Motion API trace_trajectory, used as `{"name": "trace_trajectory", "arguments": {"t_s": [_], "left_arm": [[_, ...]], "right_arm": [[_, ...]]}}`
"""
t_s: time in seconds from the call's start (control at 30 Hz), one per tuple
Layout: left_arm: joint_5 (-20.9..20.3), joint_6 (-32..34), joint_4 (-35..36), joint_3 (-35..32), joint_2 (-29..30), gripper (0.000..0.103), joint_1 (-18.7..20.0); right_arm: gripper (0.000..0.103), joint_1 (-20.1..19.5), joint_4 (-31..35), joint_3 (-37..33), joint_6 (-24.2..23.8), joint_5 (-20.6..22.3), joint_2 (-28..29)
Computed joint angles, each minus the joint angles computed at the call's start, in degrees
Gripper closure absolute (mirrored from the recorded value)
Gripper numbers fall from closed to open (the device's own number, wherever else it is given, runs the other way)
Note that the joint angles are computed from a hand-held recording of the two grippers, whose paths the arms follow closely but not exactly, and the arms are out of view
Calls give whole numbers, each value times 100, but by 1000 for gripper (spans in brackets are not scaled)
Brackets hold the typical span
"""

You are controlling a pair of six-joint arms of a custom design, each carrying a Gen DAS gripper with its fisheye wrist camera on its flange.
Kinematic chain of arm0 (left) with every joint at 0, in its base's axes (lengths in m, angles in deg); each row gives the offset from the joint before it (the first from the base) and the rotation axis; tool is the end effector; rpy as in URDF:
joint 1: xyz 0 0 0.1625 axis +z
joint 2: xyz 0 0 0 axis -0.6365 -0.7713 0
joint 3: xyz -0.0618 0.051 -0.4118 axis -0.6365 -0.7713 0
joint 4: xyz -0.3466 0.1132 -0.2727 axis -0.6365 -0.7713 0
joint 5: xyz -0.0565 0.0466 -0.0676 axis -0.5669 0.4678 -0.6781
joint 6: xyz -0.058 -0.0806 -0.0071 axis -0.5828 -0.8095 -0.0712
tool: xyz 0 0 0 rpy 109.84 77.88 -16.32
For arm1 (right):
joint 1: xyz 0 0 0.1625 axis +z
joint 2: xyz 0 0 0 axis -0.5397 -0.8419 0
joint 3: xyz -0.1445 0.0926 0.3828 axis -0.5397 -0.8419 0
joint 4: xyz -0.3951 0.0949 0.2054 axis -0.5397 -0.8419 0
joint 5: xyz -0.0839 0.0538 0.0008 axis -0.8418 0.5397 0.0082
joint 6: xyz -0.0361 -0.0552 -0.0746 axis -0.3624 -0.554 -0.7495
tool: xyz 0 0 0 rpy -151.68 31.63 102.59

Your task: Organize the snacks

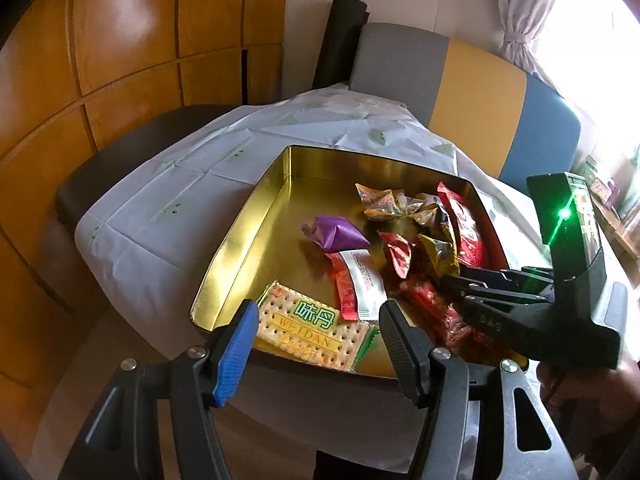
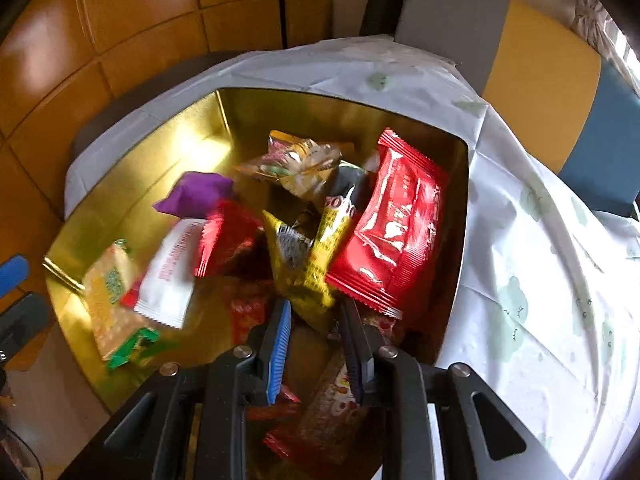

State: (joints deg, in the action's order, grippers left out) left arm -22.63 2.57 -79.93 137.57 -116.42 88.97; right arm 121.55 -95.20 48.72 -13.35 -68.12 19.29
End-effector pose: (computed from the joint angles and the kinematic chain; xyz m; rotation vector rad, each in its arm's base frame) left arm -0.2613 -0.6452 0.0231 0.0395 2.2085 -1.0057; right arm 0.0741 -0.7538 0.1555 0.9084 -2.3388 0.2983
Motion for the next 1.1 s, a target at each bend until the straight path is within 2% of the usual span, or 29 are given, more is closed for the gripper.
{"name": "trace_trajectory", "arguments": {"t_s": [0.2,0.3,0.37,0.4,0.43,0.57,0.63,0.77,0.83,0.97,1.1], "left_arm": [[102,-18,112,-68,48,40,9],[175,-83,206,-111,77,40,-7],[216,-63,191,-122,92,40,-25],[256,-89,214,-135,102,38,-38],[275,-121,257,-146,106,34,-46],[367,-75,175,-130,146,29,-133],[433,-109,208,-135,176,18,-187],[433,2,23,-112,265,9,-307],[402,-119,88,-103,274,0,-367],[360,149,-258,-83,359,0,-475],[417,-48,72,-116,371,0,-541]], "right_arm": [[78,-21,-234,448,-90,248,-331],[78,-38,-569,761,-108,434,-566],[73,-44,-801,954,-68,538,-707],[70,-57,-936,1086,-15,618,-812],[70,-55,-1004,1160,14,652,-870],[69,-95,-1447,1573,154,754,-1186],[69,-109,-1636,1760,211,755,-1326],[68,-174,-1973,2074,376,716,-1573],[68,-219,-2215,2229,394,673,-1670],[68,-281,-2348,2338,482,597,-1792],[68,-330,-2445,2420,554,663,-1913]]}}
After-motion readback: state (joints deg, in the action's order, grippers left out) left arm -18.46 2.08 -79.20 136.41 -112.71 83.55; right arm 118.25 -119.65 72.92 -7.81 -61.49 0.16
